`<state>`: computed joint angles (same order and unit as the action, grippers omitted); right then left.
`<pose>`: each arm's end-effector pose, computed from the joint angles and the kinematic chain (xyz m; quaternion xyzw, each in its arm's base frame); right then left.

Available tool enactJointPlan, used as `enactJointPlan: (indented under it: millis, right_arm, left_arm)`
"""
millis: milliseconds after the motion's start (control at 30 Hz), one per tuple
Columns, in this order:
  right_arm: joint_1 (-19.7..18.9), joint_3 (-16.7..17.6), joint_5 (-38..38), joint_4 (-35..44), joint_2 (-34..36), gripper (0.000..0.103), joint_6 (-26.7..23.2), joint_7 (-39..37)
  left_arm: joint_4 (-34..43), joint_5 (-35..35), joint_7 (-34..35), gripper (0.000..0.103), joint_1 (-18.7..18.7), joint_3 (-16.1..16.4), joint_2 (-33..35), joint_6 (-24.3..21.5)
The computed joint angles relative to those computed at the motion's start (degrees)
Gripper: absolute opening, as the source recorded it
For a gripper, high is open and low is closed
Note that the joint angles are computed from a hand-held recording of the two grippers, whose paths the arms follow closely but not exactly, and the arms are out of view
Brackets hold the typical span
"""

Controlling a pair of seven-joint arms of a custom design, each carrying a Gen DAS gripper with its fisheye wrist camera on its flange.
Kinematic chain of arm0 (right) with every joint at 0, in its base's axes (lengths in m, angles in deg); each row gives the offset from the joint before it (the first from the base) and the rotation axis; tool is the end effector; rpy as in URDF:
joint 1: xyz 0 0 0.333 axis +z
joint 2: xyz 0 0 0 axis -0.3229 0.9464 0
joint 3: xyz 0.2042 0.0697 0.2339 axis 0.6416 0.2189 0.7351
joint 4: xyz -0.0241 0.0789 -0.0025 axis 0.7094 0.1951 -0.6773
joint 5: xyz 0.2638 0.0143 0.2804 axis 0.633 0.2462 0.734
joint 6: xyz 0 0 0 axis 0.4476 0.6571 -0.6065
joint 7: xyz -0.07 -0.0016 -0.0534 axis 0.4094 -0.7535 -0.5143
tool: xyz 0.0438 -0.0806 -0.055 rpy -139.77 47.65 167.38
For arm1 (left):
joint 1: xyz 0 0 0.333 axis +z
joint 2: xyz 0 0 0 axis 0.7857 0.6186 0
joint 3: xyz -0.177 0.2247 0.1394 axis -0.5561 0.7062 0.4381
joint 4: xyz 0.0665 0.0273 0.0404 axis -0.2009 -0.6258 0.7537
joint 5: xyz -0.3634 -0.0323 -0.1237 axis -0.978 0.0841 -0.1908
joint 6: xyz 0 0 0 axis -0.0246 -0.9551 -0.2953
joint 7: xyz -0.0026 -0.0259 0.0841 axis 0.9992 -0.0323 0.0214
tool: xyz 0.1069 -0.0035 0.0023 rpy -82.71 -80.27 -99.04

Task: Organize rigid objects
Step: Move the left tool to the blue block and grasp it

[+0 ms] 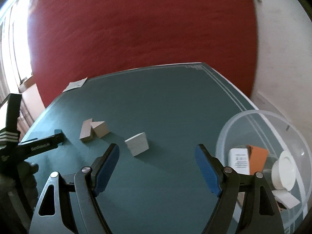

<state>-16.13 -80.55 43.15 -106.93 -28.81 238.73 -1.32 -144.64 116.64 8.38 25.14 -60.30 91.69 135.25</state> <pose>0.6336 0.0431 0.4362 -0.7173 0.5187 -0.2154 0.4122 0.6334 -0.3247 0.4251 -0.8254 0.4336 -0.1771 0.3152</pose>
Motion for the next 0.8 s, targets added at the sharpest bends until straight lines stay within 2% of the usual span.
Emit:
enactJointPlan:
  millis: [233, 300, 433, 533, 633, 700, 800]
  right_arm:
    - [0.1, 0.0, -2.6, 0.0, 0.7, 0.081, -1.5, 1.6]
    - [0.0, 0.0, -3.6, 0.0, 0.8, 0.081, -1.8, 2.4]
    - [-0.3, 0.2, -5.2, 0.0, 1.1, 0.081, -2.6, 3.7]
    - [-0.4, 0.0, -7.3, 0.2, 1.4, 0.081, -3.5, 5.9]
    - [-0.4, -0.1, -10.2, 0.7, 1.9, 0.081, -4.4, 9.0]
    - [-0.5, -0.2, -12.5, 1.1, 2.3, 0.081, -5.3, 11.2]
    - [-0.7, 0.0, -15.3, 1.7, 2.9, 0.081, -5.9, 13.6]
  left_arm:
    - [-0.1, -2.5, -0.6, 0.100, 1.4, 0.3, 0.5, 0.3]
    - [0.8, -3.4, 0.4, 0.090, 2.2, 0.4, 1.2, 0.5]
    - [1.9, -3.8, 1.6, 0.078, 2.1, 0.7, 2.1, 0.8]
    - [2.3, -3.1, 2.6, 0.066, 1.5, 1.0, 2.3, 1.2]
    - [2.0, -2.1, 3.2, 0.050, 1.2, 1.2, 2.3, 2.1]
    - [1.9, -1.4, 3.4, 0.036, 0.9, 1.3, 2.3, 2.6]
    - [1.6, -0.3, 2.5, 0.031, 0.2, 1.6, 2.1, 2.5]
